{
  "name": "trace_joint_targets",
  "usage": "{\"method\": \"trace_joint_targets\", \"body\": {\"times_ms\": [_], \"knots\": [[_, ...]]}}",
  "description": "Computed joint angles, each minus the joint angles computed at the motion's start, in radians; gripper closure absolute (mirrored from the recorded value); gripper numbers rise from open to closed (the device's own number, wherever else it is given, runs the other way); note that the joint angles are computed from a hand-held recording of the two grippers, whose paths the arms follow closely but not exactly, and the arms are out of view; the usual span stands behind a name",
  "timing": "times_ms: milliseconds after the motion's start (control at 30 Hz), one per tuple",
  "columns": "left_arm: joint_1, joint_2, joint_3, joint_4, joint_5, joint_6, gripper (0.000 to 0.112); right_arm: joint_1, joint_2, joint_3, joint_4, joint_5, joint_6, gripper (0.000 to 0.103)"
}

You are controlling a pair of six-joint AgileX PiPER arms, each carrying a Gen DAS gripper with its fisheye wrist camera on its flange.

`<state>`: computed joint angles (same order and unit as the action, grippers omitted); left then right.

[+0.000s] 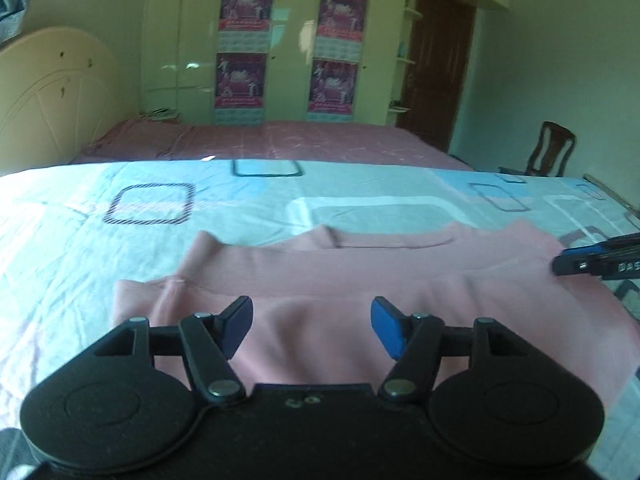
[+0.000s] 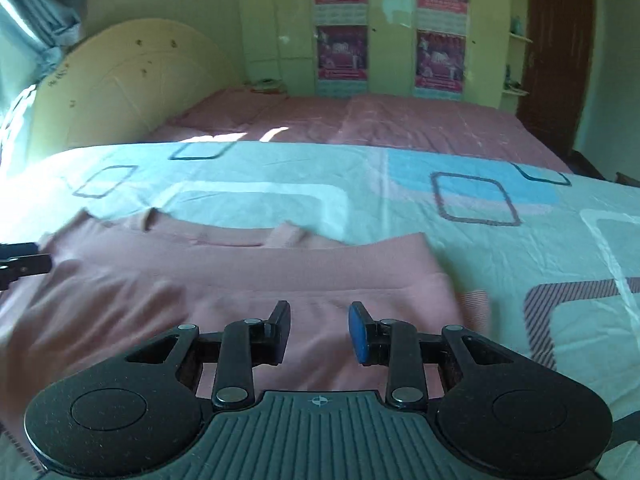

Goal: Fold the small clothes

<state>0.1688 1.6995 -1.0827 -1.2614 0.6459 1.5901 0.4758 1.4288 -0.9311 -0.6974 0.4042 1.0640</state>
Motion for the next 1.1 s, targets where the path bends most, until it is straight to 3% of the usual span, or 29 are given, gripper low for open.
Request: {"method": "trace_joint_targets", "body": {"times_ms": [100, 200, 233, 267, 333, 433, 533, 700, 733, 800, 867, 1000, 1100], "knots": [[-0.075, -0.052, 0.095, 0.04, 0.024, -0.057, 0.044, 0.12, 0.069, -0.027, 0.004, 0.013, 0.004, 0.071], [-0.206, -0.076, 0.167, 0.099, -0.155, -0.087, 0.041, 0.189, 0.162, -0.074, -0.119, 0.091, 0.154, 0.069], [-0.216, -0.086, 0.169, 0.11, -0.165, -0.114, 0.042, 0.201, 0.17, -0.097, -0.115, 0.124, 0.161, 0.069], [-0.205, -0.098, 0.164, 0.116, -0.135, -0.142, 0.043, 0.214, 0.163, -0.107, -0.127, 0.146, 0.18, 0.069], [-0.165, -0.133, 0.193, 0.041, -0.076, -0.08, 0.044, 0.239, 0.108, -0.058, -0.204, 0.109, 0.257, 0.069], [-0.197, -0.147, 0.219, 0.099, -0.129, -0.099, 0.043, 0.277, 0.126, -0.052, -0.194, 0.137, 0.23, 0.069], [-0.179, -0.155, 0.265, 0.054, -0.147, -0.023, 0.043, 0.287, 0.106, -0.014, -0.213, 0.138, 0.245, 0.063], [-0.021, -0.195, 0.292, 0.071, -0.123, 0.023, 0.042, 0.253, -0.065, 0.142, -0.194, 0.231, 0.303, 0.062], [0.019, -0.189, 0.292, 0.086, -0.121, 0.017, 0.042, 0.229, -0.122, 0.191, -0.172, 0.216, 0.313, 0.062], [0.112, -0.178, 0.289, 0.071, -0.071, 0.05, 0.041, 0.216, -0.179, 0.243, -0.143, 0.277, 0.316, 0.062], [0.153, -0.195, 0.298, 0.081, -0.06, 0.035, 0.043, 0.21, -0.242, 0.287, -0.12, 0.286, 0.331, 0.062], [0.129, -0.3, 0.365, 0.071, -0.043, 0.0, 0.041, 0.399, -0.279, 0.274, -0.222, 0.412, 0.489, 0.062], [0.034, -0.332, 0.411, 0.096, -0.093, -0.036, 0.04, 0.471, -0.205, 0.233, -0.242, 0.384, 0.534, 0.062]]}}
